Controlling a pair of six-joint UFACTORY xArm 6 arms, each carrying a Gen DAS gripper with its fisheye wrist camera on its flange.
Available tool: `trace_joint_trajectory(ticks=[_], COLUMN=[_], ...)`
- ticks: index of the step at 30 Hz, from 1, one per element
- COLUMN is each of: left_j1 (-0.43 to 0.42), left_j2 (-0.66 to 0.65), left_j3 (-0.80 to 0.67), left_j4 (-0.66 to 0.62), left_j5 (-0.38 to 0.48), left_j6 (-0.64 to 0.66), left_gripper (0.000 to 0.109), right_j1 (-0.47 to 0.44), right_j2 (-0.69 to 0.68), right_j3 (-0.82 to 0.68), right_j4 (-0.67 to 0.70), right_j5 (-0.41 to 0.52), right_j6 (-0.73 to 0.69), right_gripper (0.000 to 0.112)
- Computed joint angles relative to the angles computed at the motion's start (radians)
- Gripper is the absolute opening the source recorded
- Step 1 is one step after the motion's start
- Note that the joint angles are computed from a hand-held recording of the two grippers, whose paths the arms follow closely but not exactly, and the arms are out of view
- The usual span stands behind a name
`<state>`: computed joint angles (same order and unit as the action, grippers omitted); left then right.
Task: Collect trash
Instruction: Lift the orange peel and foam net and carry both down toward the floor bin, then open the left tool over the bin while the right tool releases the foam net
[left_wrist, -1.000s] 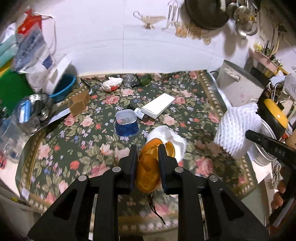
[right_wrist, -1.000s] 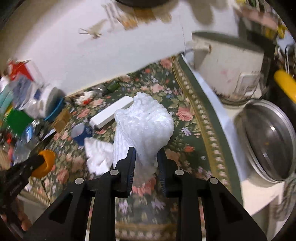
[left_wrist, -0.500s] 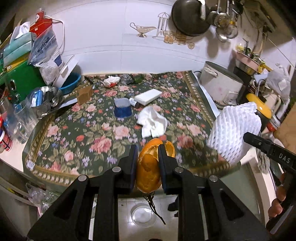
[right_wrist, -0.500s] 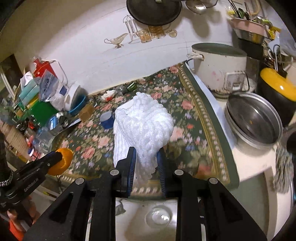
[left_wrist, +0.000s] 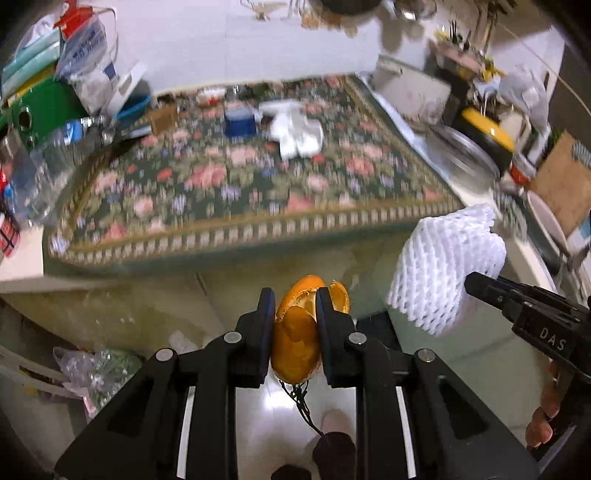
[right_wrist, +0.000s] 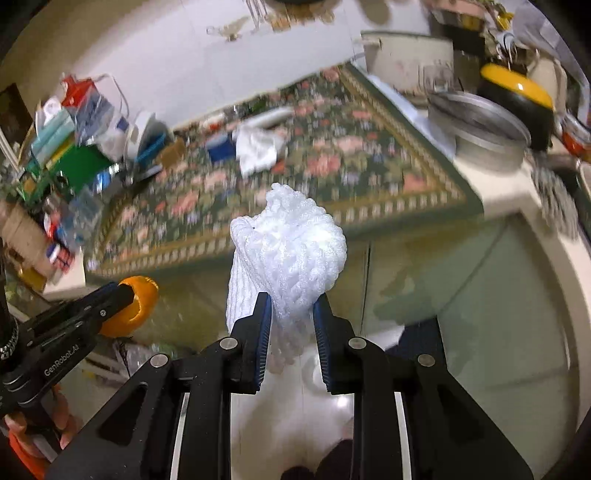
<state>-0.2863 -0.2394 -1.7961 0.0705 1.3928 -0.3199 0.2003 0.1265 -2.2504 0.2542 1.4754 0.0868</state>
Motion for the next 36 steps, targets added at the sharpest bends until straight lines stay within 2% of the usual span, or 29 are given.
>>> trace_joint_trajectory(ticks=[3, 9, 13, 17, 22, 28, 32, 35, 36], left_j1=[-0.007, -0.045, -0.063, -0.073, -0.068, -0.039, -0.018, -0.008, -0.007], left_j2=[-0.069, -0.167, -0.2, -0.2, -0.162, -0.027, 0.052, 0.112, 0.133], left_j3=[0.123, 0.371, 0.541, 0.713, 0.898, 1.032, 1.072, 1.084, 1.082], left_j4=[-0.025, -0.038, -0.046, -0.05, -0.056, -0.071, -0.086, -0.129, -0.147], left_j5=[-0.018, -0.093, -0.188, -0.327, -0.529, -0.749, -0.855, -0.922, -0.94], left_j6=[-0.009, -0.06, -0.114, -0.173, -0.212, -0.209, -0.205, -0.173, -0.155], left_gripper=[0.021, 0.021, 0.021, 0.021, 0.021, 0.021, 0.021, 0.021, 0.022], right_j1=[0.019, 0.037, 0.03, 0.013, 0.0, 0.008, 0.017, 0.032, 0.037], right_j2=[-0.115, -0.263, -0.313, -0.326, -0.297, -0.171, -0.067, 0.001, 0.014], right_j3=[0.198, 0.502, 0.675, 0.814, 0.979, 1.107, 1.106, 1.091, 1.087], right_j4=[-0.014, -0.029, -0.024, -0.012, -0.013, 0.008, 0.077, 0.099, 0.097], right_j5=[-0.04, -0.12, -0.192, -0.271, -0.424, -0.635, -0.682, -0.706, -0.712], right_j6=[-0.003, -0.025, -0.071, -0.144, -0.239, -0.342, -0.427, -0.494, -0.505], right_gripper=[0.021, 0.021, 0.021, 0.021, 0.021, 0.021, 0.022, 0.026, 0.031])
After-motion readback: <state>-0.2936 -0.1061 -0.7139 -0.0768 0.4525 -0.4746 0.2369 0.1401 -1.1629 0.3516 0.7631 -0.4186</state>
